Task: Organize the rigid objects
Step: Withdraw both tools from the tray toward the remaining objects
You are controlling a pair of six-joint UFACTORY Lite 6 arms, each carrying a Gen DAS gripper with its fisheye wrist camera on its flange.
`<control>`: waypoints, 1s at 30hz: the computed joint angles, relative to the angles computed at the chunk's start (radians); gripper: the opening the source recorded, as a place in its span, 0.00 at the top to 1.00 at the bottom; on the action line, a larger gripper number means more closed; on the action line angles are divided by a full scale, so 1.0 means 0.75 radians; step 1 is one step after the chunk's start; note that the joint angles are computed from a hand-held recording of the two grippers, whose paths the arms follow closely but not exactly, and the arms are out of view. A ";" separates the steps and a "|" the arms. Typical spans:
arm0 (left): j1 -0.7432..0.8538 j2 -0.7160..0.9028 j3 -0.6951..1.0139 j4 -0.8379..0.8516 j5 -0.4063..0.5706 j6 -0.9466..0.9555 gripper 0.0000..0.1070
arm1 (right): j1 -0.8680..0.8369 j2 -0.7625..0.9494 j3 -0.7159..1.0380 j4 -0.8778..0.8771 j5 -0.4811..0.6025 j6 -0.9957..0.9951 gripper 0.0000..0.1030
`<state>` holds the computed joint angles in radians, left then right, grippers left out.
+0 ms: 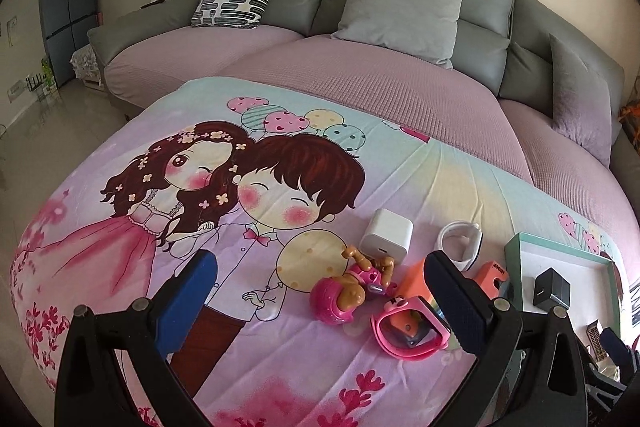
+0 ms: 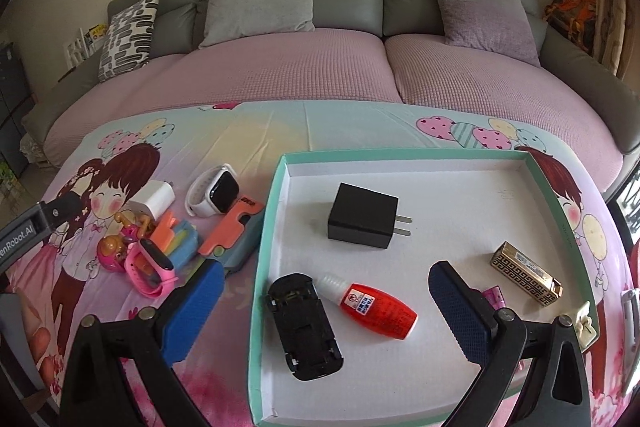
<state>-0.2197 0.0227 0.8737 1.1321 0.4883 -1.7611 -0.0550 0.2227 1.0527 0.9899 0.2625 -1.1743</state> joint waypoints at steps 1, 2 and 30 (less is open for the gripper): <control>0.007 -0.010 -0.010 0.011 -0.007 -0.016 0.04 | 0.012 -0.008 -0.013 0.039 -0.018 -0.035 0.00; 0.016 -0.019 -0.020 0.021 -0.014 -0.029 0.04 | 0.017 -0.010 -0.019 0.091 -0.022 -0.080 0.00; 0.368 -0.119 -0.205 -0.190 -0.246 0.261 0.04 | 0.337 0.127 0.011 0.299 0.082 -0.201 0.00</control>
